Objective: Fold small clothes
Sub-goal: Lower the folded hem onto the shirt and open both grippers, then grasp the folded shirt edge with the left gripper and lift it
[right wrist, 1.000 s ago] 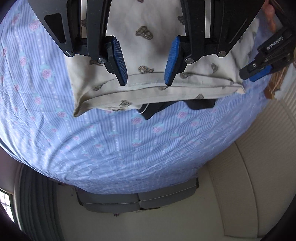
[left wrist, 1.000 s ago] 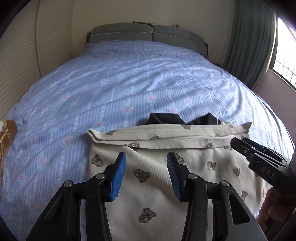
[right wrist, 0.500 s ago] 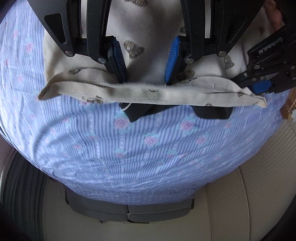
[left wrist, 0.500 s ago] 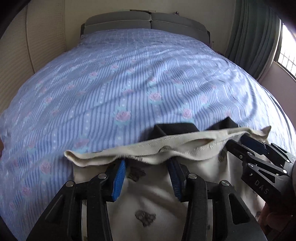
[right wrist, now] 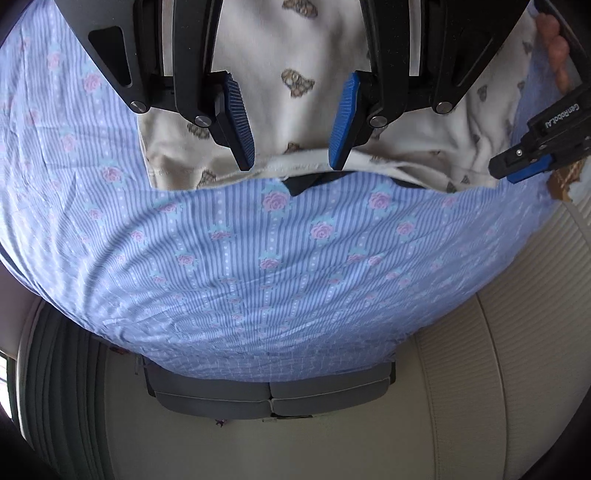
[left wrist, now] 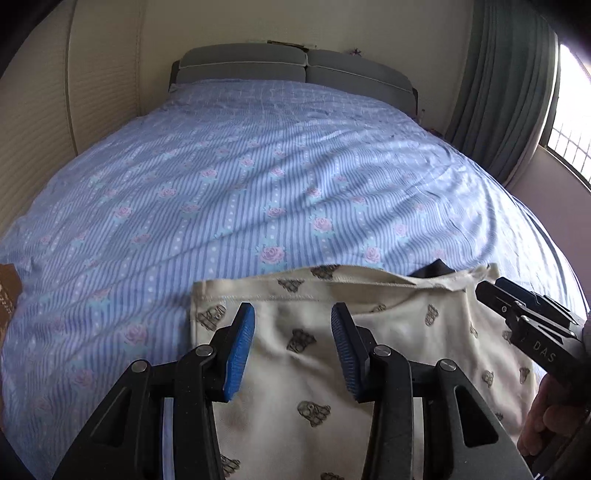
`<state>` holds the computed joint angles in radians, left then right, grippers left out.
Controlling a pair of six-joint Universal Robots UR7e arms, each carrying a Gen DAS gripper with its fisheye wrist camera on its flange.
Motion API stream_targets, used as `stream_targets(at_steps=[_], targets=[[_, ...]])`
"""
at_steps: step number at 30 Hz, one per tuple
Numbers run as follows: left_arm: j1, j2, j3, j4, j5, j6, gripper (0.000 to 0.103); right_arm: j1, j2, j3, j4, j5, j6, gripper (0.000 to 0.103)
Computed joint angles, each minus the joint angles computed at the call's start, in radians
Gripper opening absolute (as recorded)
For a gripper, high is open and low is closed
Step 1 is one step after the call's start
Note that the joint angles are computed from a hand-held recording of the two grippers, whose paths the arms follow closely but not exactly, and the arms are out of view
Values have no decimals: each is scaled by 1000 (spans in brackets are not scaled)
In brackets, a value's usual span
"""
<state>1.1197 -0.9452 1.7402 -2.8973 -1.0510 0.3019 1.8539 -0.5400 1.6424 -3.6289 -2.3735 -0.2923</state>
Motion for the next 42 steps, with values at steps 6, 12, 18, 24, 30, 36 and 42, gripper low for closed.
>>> stream_targets(at_steps=[6, 12, 18, 24, 30, 36, 42], targets=[[14, 76, -54, 32, 6, 5, 43, -22, 17, -4, 83, 11, 29, 43], [29, 151, -163, 14, 38, 21, 44, -64, 38, -104, 152, 19, 59, 43], [46, 145, -189, 12, 54, -14, 42, -76, 34, -143, 169, 8, 76, 47], [19, -18, 14, -55, 70, 23, 42, -22, -37, 7, 67, 15, 92, 49], [17, -161, 183, -40, 88, -55, 42, 54, -52, 159, -68, -33, 88, 49], [32, -200, 266, -28, 139, -121, 42, 71, -54, 269, -69, -68, 151, 49], [36, -195, 306, -97, 213, -104, 43, 32, -60, 328, 4, -82, 253, 49]])
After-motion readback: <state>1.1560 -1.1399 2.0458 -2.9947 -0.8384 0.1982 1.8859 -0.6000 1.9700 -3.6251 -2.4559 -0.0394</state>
